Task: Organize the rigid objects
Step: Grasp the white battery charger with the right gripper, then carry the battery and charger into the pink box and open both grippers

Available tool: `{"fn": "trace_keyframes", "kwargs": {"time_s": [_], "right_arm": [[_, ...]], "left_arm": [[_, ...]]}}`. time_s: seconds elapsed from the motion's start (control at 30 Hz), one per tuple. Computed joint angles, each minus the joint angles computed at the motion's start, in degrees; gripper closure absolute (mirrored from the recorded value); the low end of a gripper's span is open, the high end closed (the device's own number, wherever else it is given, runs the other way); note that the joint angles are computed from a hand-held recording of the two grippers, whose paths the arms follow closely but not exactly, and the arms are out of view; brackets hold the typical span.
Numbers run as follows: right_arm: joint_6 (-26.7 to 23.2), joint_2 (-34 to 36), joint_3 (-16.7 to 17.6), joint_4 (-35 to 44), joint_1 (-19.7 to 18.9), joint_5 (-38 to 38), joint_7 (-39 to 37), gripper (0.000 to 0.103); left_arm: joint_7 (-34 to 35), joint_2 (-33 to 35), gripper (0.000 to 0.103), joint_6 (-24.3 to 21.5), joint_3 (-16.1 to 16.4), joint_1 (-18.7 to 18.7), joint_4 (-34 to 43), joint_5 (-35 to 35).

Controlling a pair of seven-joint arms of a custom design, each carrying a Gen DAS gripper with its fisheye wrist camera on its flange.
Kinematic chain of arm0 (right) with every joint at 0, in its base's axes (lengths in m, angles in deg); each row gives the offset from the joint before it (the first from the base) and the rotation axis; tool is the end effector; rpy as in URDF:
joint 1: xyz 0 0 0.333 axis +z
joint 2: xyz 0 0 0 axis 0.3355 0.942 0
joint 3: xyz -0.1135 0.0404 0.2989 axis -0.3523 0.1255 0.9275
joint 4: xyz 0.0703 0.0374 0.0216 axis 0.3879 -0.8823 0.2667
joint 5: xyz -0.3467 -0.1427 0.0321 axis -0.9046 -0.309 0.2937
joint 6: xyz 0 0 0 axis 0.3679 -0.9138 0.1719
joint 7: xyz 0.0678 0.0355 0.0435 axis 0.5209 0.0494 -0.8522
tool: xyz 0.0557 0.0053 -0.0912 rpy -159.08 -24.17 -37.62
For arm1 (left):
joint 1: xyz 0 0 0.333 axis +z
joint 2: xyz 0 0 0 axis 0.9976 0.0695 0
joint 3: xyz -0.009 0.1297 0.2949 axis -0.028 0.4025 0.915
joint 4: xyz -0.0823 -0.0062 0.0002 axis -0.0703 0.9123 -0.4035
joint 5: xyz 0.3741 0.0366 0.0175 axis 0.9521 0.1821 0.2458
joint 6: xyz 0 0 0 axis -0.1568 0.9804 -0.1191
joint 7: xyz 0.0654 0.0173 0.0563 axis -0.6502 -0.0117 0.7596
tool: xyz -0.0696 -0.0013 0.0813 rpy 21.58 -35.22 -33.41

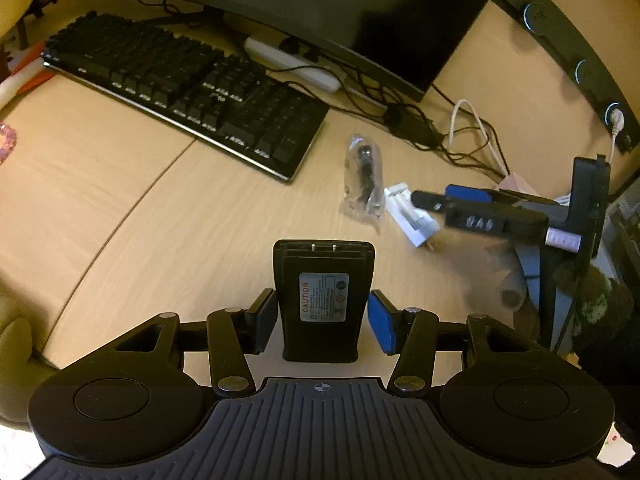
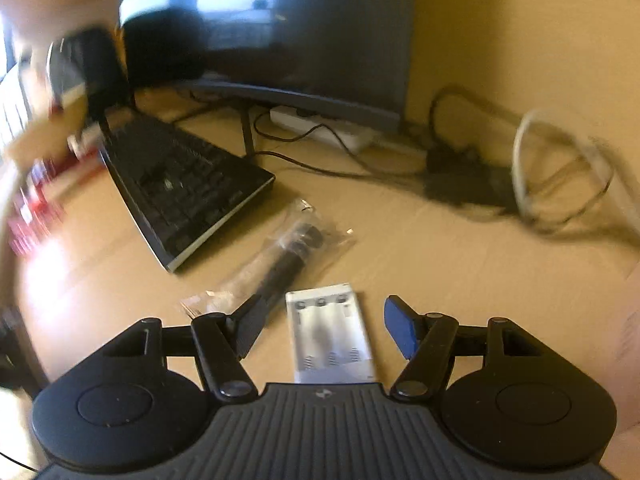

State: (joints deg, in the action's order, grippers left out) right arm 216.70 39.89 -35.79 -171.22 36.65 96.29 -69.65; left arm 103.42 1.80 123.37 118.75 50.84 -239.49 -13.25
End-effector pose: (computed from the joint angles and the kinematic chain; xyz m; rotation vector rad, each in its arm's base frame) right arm 0.5615 0.1909 0.3458 -2.1206 1.0101 -0.4907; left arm 0.3787 -0.0500 0.3863 -2.1954 1.6436 -1.0353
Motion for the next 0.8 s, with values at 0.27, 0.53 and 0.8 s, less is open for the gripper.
{"fn": "trace_keyframes", "kwargs": {"time_s": [0.27, 0.53, 0.8], "right_arm": [[2.3, 6.0, -4.6, 2.2, 4.1, -19.7, 19.4, 0.037], [0.4, 5.2, -3.8, 0.4, 2.8, -28.8, 32.9, 0.054], [0.7, -14.8, 5.3, -15.5, -7.7, -0.4, 4.2, 0.055]], "left_arm": [[0.5, -0.4, 0.049, -2.5, -4.3, 2.3, 0.1, -1.3], [5.4, -0.7, 0.049, -4.1, -3.2, -0.5, 0.6, -4.0], [20.1, 2.1, 0.049, -6.3, 16.1, -28.1, 7.8, -11.1]]}}
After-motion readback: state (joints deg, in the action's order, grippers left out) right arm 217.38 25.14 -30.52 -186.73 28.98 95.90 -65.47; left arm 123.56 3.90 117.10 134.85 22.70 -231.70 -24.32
